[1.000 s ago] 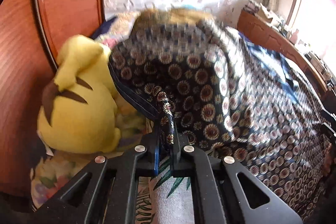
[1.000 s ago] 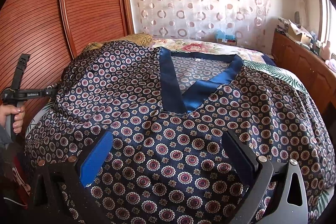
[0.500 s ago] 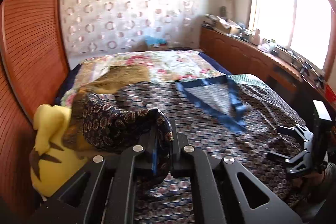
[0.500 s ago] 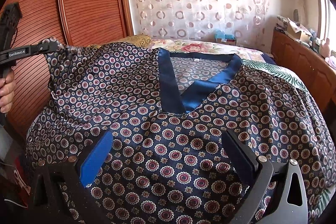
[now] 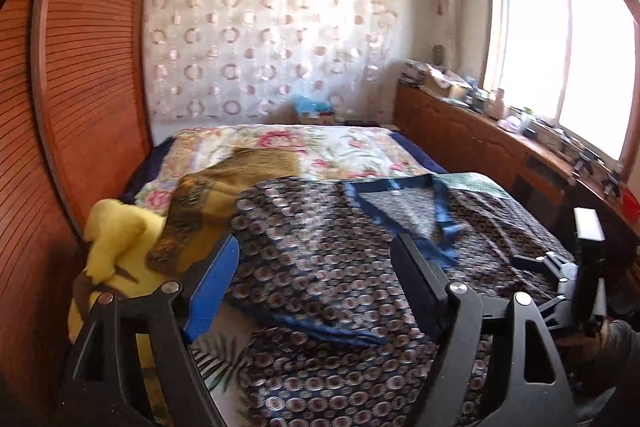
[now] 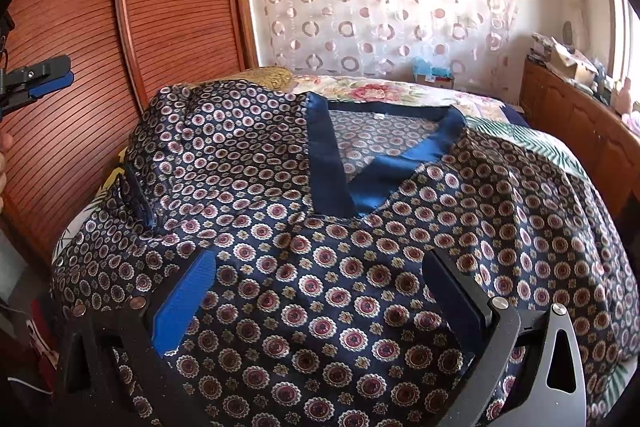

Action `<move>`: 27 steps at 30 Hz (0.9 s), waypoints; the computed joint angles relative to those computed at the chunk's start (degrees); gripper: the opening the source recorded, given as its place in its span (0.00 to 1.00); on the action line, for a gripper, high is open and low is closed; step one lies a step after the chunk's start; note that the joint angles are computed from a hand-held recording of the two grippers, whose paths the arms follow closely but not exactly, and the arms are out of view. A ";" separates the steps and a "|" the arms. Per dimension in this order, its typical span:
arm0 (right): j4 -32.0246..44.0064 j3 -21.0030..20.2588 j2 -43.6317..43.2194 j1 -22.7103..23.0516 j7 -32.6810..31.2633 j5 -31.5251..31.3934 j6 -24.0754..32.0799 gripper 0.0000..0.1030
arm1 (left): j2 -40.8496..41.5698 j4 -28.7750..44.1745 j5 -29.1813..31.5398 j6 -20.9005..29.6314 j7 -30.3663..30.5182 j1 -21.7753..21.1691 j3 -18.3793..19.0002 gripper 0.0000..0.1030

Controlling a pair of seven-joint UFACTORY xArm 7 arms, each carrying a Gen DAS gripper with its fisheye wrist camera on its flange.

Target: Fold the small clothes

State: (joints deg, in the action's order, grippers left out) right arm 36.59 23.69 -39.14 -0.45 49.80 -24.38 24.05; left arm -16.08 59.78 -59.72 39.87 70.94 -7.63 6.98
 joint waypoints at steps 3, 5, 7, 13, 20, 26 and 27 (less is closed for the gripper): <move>2.15 0.46 1.78 -0.70 -1.37 -1.63 -2.33 1.00 | -0.05 -1.26 -1.42 -2.06 0.81 0.53 0.64 0.77; 4.53 0.63 4.18 -1.09 -2.62 -2.46 -4.55 1.00 | 0.02 -1.74 -1.75 -2.78 0.81 0.98 0.86 0.77; 6.97 1.03 6.99 -1.72 -3.70 -3.38 -6.91 1.00 | -0.01 -2.21 -2.41 -4.01 1.13 1.34 1.13 0.77; 19.24 -0.46 22.02 2.07 -10.44 -3.74 -9.47 0.93 | 0.17 -2.39 -1.74 -4.23 1.23 2.81 2.14 0.77; 35.52 -7.08 40.94 14.31 -26.11 4.20 -5.87 0.58 | -0.37 -3.33 -1.65 -5.10 1.62 3.76 2.80 0.77; 47.33 -10.19 51.48 18.96 -32.75 5.15 -1.07 0.58 | 0.34 -3.52 -1.93 -5.11 1.71 4.30 3.14 0.77; 49.77 -10.93 53.34 19.99 -33.30 4.92 0.46 0.58 | 0.53 -3.49 -2.06 -5.05 1.72 4.40 3.16 0.77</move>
